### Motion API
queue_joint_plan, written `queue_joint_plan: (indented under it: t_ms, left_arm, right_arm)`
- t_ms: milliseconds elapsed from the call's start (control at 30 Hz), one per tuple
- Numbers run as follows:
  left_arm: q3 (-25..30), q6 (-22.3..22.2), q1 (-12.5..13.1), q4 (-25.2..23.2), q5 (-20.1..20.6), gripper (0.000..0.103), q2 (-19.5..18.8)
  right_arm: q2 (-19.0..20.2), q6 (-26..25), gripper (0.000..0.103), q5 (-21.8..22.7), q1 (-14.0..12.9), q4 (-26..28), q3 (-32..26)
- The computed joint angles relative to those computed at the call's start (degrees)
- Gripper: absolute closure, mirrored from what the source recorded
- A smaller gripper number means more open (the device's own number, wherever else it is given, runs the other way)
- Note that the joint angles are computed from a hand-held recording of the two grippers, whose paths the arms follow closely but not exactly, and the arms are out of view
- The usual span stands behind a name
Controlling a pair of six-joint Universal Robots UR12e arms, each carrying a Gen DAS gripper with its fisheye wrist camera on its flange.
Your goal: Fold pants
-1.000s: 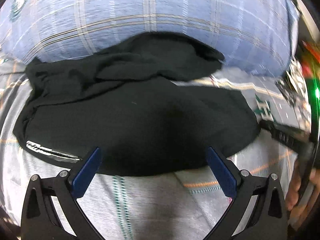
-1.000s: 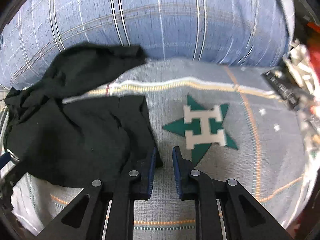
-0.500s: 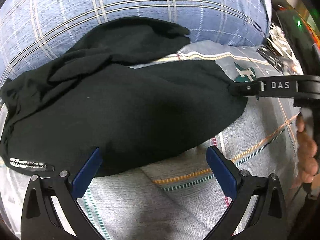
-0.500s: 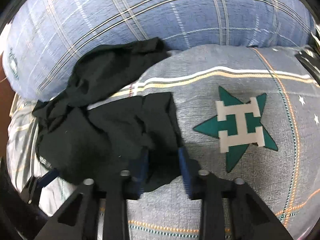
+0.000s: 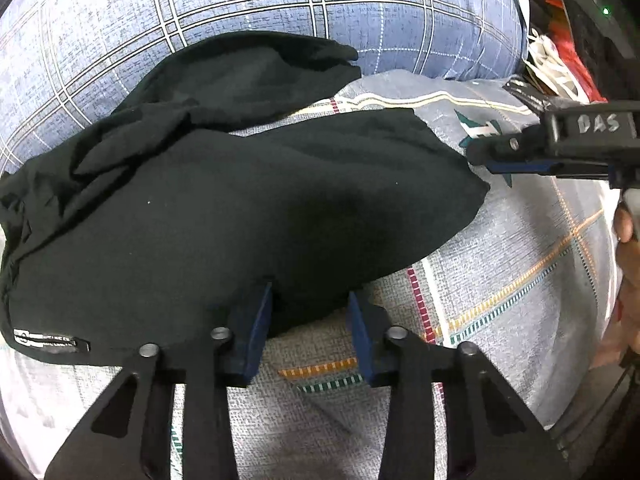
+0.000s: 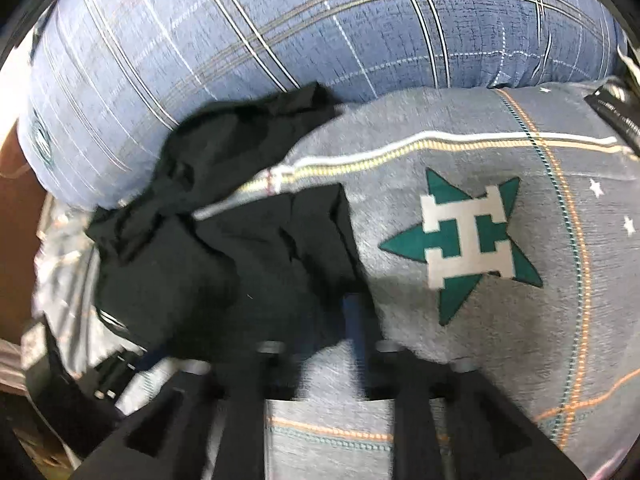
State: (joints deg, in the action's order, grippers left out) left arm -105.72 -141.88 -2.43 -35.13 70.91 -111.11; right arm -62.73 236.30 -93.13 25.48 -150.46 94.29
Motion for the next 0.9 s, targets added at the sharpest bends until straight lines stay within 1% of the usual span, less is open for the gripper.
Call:
queue_joint_plan:
  t_ms: [33, 67, 133, 200, 267, 300, 333, 367, 400, 433, 500, 567, 600, 633, 667, 700, 800, 833, 867, 900]
  left_arm:
    - [0.10, -0.30, 0.06, -0.12, -0.01, 0.093, -0.06]
    - [0.37, -0.29, 0.16, -0.96, -0.32, 0.095, -0.09]
    - [0.56, -0.50, 0.45, -1.92, -1.12, 0.100, 0.16]
    - [0.48, -0.47, 0.73, -2.07, -1.88, 0.100, 0.65]
    - [1.22, 0.02, 1.12, -5.26, -3.12, 0.100, 1.02]
    - [1.66, 0.62, 1.07, -6.78, -3.03, 0.095, 1.06]
    - [1.96, 1.22, 0.94, -7.94, -2.46, 0.082, 1.12]
    - [2.34, 1.72, 0.83, -9.47, -2.38, 0.073, 1.10]
    - [2.70, 2.28, 0.76, -10.91, -2.73, 0.052, 1.02]
    - [2.82, 3.14, 0.86, -11.86, -3.55, 0.045, 1.14]
    - [2.75, 4.20, 1.23, -12.35, -5.20, 0.045, 1.77]
    - [3.56, 4.05, 2.11, -14.34, -8.27, 0.041, 2.13]
    - [3.81, 3.23, 2.39, -14.16, -9.04, 0.034, 2.13]
    - [3.95, 1.80, 2.78, -13.05, -9.68, 0.029, 2.08]
    - [4.10, 0.87, 2.95, -12.37, -9.83, 0.029, 1.94]
    - [4.49, 0.09, 3.12, -12.37, -9.72, 0.029, 1.66]
    - [6.79, -4.27, 3.82, -14.98, -10.05, 0.029, 0.01]
    - [7.59, -5.60, 4.22, -16.64, -10.76, 0.029, -0.48]
    - [8.41, -6.64, 4.70, -18.58, -11.77, 0.029, -0.96]
    - [8.82, -7.27, 5.04, -19.82, -12.51, 0.029, -1.17]
  right_arm:
    - [0.01, -0.02, 0.049, 0.30, -0.04, -1.07, 0.18]
    - [0.13, 0.05, 0.047, 0.67, -0.14, -2.42, 0.40]
    - [0.37, -0.44, 0.047, 0.39, -0.20, -3.26, 0.22]
    - [0.55, -1.49, 0.047, -1.74, 0.27, -4.12, -0.35]
    - [0.62, -2.87, 0.047, -2.14, 0.35, -6.05, -0.51]
    - [0.75, -3.94, 0.047, -2.42, 0.30, -6.78, -0.85]
    - [1.27, -5.02, 0.042, -2.62, 0.09, -6.80, -1.66]
    - [1.72, -6.09, 0.036, -2.61, -0.23, -6.29, -2.66]
    - [2.52, -7.19, 0.034, -2.74, -0.71, -5.39, -4.16]
    - [3.23, -7.53, 0.031, -2.59, -1.20, -5.14, -5.19]
    - [5.07, -6.32, 0.030, 0.02, -2.94, -5.11, -7.24]
    - [6.94, -6.29, 0.030, 1.11, -4.17, -3.87, -9.58]
    - [8.02, -6.25, 0.030, 0.86, -4.74, -2.27, -11.20]
    - [8.77, -6.11, 0.030, 0.46, -5.10, -0.96, -12.34]
    - [9.75, -6.07, 0.030, 0.29, -5.65, 0.47, -13.75]
    - [10.25, -6.06, 0.030, 0.64, -6.03, 0.18, -14.18]
    - [11.48, -4.23, 0.031, 3.63, -7.53, -3.06, -14.42]
    - [11.72, -2.95, 0.038, 4.81, -7.91, -4.52, -14.19]
    - [11.83, -2.28, 0.059, 6.39, -8.21, -5.06, -14.05]
    - [12.13, -1.55, 0.072, 8.65, -8.58, -5.07, -14.25]
